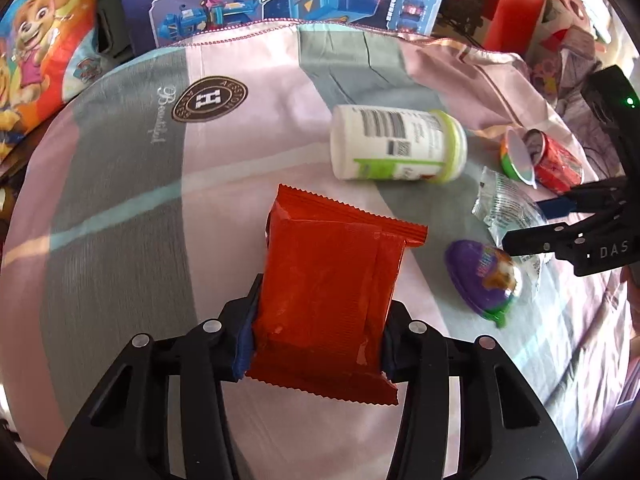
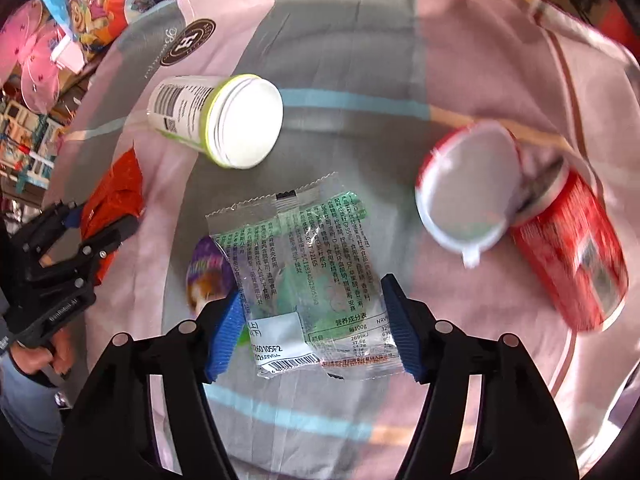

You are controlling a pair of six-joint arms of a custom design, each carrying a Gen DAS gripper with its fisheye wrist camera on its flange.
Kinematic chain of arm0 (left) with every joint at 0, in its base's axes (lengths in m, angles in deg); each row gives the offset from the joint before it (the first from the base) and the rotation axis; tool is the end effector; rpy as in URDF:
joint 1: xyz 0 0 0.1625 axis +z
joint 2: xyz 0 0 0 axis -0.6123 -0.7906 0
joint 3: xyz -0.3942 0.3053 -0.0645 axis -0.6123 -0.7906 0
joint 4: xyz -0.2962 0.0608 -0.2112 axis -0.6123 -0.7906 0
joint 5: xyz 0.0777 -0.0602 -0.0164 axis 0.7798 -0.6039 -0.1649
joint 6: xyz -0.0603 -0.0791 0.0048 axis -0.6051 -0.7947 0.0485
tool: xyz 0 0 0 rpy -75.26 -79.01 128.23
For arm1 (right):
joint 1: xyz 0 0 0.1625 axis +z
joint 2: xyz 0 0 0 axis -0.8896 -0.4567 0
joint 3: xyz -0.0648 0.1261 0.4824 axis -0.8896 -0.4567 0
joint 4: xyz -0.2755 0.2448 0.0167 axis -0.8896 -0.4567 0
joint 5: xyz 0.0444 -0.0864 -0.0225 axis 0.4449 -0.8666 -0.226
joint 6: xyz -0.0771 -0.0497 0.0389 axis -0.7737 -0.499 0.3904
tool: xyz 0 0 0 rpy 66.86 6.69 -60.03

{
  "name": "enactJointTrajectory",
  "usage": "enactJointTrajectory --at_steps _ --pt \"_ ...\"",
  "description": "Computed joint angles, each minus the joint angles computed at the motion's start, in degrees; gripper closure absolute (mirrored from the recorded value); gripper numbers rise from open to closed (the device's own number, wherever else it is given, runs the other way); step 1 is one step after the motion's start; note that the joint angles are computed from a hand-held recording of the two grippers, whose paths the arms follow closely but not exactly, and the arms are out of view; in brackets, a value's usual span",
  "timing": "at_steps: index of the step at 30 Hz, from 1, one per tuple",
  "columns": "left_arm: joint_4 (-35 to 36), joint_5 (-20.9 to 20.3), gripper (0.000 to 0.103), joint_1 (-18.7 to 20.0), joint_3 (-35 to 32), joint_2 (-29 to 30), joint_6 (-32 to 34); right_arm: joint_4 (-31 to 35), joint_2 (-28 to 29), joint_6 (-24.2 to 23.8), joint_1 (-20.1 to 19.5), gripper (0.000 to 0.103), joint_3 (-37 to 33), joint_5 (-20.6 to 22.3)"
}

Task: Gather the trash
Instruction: 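Grasp the clear plastic packet with the right tool and lift it, then carry snack bag and packet over the teal bucket and open both tools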

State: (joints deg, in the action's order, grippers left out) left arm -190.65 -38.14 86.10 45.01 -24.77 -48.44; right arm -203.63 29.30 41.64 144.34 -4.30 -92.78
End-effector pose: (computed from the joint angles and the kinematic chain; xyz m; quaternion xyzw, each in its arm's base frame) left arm -0.3499 -0.7071 -0.0447 0.1062 0.9036 -0.2373 0.3405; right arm -0.0291 -0.7983 0.3165 0.2522 -0.9354 -0.0059 0.2478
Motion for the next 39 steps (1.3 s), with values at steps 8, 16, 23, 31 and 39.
enactJointTrajectory --at_steps 8,16,23,31,39 --pt "-2.3 -1.9 0.055 -3.8 3.3 -0.2 -5.0 -0.1 -6.4 2.0 -3.1 0.040 4.5 4.7" --pt "-2.6 -4.4 0.055 -7.8 2.6 1.7 -6.6 -0.7 -13.1 2.4 -7.4 0.040 9.4 8.5" --pt "-0.3 -7.4 0.055 -10.8 -3.9 5.9 -4.9 -0.2 -18.1 2.8 -11.5 0.040 10.3 13.2" --pt "3.5 -10.4 0.055 -13.7 -14.8 12.1 -0.7 0.8 -22.5 2.3 -16.1 0.040 8.6 18.7" --pt "12.1 -13.2 0.055 -15.8 -30.6 20.0 3.4 2.8 -25.1 2.2 -20.9 0.040 5.6 23.3"
